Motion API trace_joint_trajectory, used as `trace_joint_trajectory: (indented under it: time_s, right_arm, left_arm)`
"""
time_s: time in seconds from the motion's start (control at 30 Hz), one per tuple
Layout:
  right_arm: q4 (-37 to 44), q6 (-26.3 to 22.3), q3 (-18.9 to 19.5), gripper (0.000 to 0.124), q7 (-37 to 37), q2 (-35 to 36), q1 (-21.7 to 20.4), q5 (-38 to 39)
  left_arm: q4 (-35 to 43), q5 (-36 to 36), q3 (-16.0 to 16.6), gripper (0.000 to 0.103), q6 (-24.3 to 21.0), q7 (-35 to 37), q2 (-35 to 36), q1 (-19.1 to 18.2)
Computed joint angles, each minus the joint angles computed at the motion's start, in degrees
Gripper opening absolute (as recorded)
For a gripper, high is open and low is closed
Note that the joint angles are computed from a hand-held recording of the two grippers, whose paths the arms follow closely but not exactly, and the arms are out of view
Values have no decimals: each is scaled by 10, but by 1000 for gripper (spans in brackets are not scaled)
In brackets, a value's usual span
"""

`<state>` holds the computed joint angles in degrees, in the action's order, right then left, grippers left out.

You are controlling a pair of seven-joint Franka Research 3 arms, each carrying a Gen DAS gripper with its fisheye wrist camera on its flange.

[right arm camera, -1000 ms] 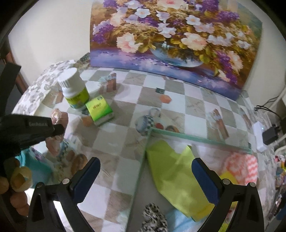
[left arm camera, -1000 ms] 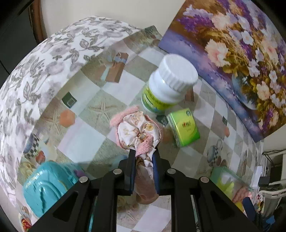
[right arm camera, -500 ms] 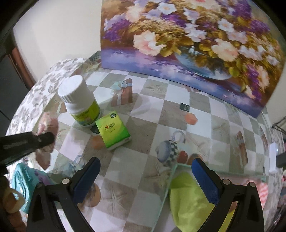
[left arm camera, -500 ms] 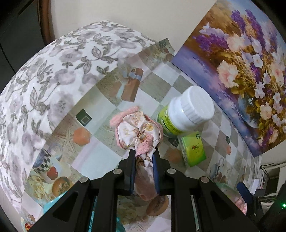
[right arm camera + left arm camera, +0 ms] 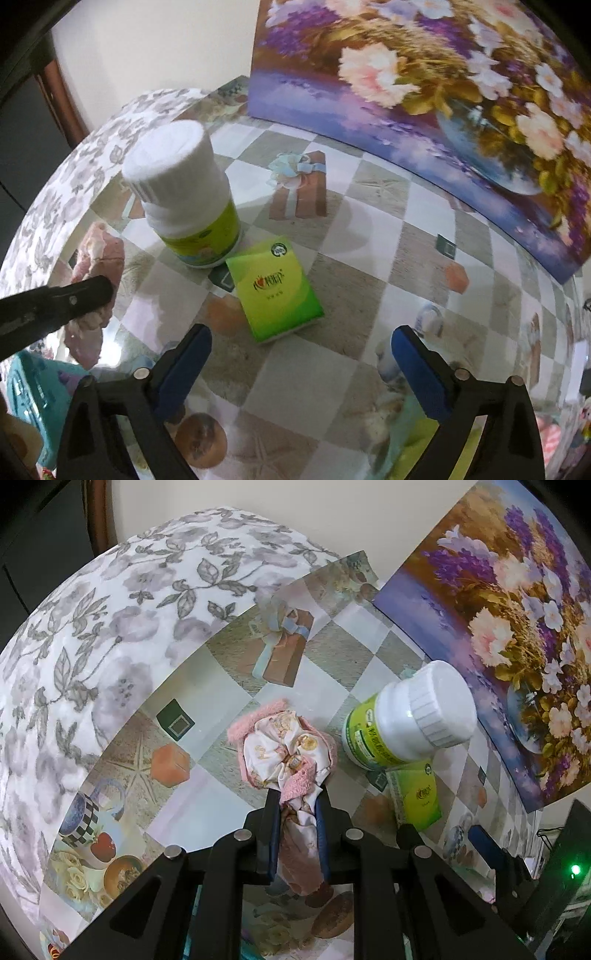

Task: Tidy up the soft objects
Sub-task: 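Lift the pink cloth with the left gripper while the right approaches the second green tissue pack, then grasp the second green tissue pack with the right gripper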

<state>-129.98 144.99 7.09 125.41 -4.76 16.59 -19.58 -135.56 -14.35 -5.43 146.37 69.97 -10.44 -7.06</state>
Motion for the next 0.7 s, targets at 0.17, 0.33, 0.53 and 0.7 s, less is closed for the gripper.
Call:
trace_joint_trajectory:
  time_s: [0.17, 0.33, 0.53, 0.7]
  right_arm:
    - [20, -2, -7, 94, -13, 29, 2, 12]
    - [31, 7, -16, 88, -26, 48, 7, 33]
    - [39, 9, -22, 71, -41, 64, 15, 44]
    - [34, 17, -22, 58, -46, 59, 20, 50]
  left_arm:
    - [-1, -5, 2, 18, 2, 2, 4, 2]
    - [-1, -10, 3, 18, 4, 7, 4, 2]
    - [0, -17, 3, 18, 4, 16, 6, 1]
    - [2, -22, 2, 18, 2, 22, 10, 2]
